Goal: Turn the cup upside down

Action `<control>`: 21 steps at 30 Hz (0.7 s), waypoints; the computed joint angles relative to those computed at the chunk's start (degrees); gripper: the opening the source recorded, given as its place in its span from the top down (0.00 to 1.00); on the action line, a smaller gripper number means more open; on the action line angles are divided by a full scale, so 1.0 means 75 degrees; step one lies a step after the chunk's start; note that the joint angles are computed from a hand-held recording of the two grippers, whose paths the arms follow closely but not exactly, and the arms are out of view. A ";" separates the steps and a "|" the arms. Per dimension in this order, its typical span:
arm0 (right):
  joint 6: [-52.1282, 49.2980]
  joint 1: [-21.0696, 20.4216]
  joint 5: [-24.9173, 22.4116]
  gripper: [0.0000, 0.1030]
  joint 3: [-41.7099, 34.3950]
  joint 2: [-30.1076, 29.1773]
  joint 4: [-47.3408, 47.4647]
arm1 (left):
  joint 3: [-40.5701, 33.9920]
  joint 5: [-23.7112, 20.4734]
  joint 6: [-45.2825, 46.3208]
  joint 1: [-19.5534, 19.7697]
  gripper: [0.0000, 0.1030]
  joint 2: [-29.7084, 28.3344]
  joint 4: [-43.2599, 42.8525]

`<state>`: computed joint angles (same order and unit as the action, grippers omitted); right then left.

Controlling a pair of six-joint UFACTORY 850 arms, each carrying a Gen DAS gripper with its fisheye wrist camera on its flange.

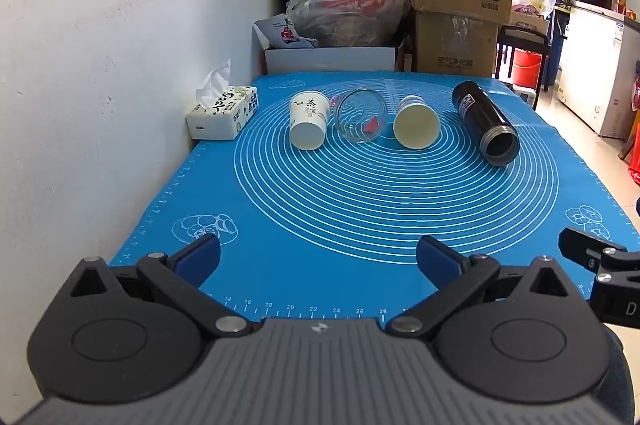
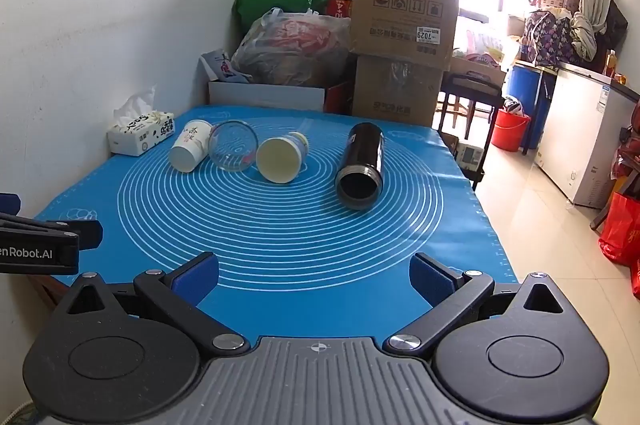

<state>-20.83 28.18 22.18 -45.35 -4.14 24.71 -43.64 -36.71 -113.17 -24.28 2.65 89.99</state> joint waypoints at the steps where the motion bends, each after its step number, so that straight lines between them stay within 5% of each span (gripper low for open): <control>1: -0.0026 0.0002 0.0029 0.00 0.0006 -0.0001 0.0011 | 0.0000 0.0028 -0.0006 0.0004 0.00 0.0007 -0.0008; 21: 0.0060 -0.0010 -0.0031 0.00 -0.0017 -0.0005 -0.0071 | 0.0018 0.0042 -0.0063 -0.0017 0.00 0.0042 -0.0014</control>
<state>-20.38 28.10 21.95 -45.48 -4.17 24.17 -43.50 -36.40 -113.64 -24.41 2.96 89.89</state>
